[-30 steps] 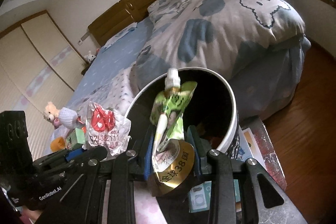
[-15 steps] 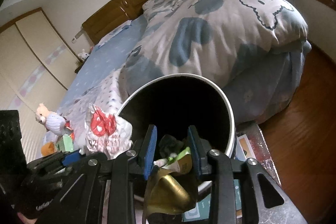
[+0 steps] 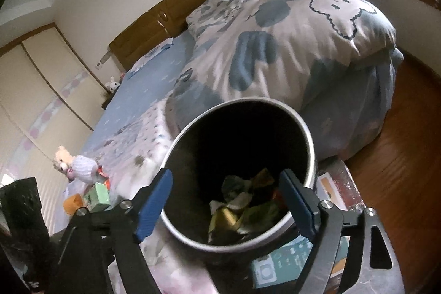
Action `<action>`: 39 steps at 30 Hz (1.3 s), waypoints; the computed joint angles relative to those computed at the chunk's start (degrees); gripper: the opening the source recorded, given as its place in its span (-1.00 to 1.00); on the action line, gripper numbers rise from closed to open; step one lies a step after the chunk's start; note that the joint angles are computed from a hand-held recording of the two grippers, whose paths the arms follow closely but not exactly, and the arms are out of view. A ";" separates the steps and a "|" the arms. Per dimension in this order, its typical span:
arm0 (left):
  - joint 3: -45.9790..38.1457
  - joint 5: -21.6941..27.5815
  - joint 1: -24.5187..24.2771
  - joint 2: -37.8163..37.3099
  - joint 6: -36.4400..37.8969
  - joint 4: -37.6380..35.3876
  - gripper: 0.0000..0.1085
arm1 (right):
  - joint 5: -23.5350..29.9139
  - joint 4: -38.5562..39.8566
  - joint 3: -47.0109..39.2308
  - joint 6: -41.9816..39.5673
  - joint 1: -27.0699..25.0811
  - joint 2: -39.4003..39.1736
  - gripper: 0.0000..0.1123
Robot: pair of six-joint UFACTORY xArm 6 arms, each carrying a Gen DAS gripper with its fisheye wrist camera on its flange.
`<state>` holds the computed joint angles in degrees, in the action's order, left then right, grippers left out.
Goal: Collect trash
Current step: 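Move both tools back over the white foam block and green milk carton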
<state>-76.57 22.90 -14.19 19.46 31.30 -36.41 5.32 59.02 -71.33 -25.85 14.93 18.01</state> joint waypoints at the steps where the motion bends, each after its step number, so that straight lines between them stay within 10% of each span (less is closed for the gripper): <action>1: 1.10 -0.50 0.35 -0.75 0.29 -0.46 0.15 | -0.19 0.32 0.39 -0.12 0.60 -0.31 0.52; 18: 14.09 -5.94 9.02 -9.16 5.27 -7.58 0.17 | -1.83 -7.20 0.54 6.27 10.00 0.37 0.56; 39: 8.83 -4.94 16.24 -3.90 8.56 -5.26 0.45 | 3.09 -27.87 -11.59 26.22 12.12 10.66 0.56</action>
<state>-67.74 17.96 2.05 15.56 39.87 -41.66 8.41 31.15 -82.92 0.37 27.04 28.67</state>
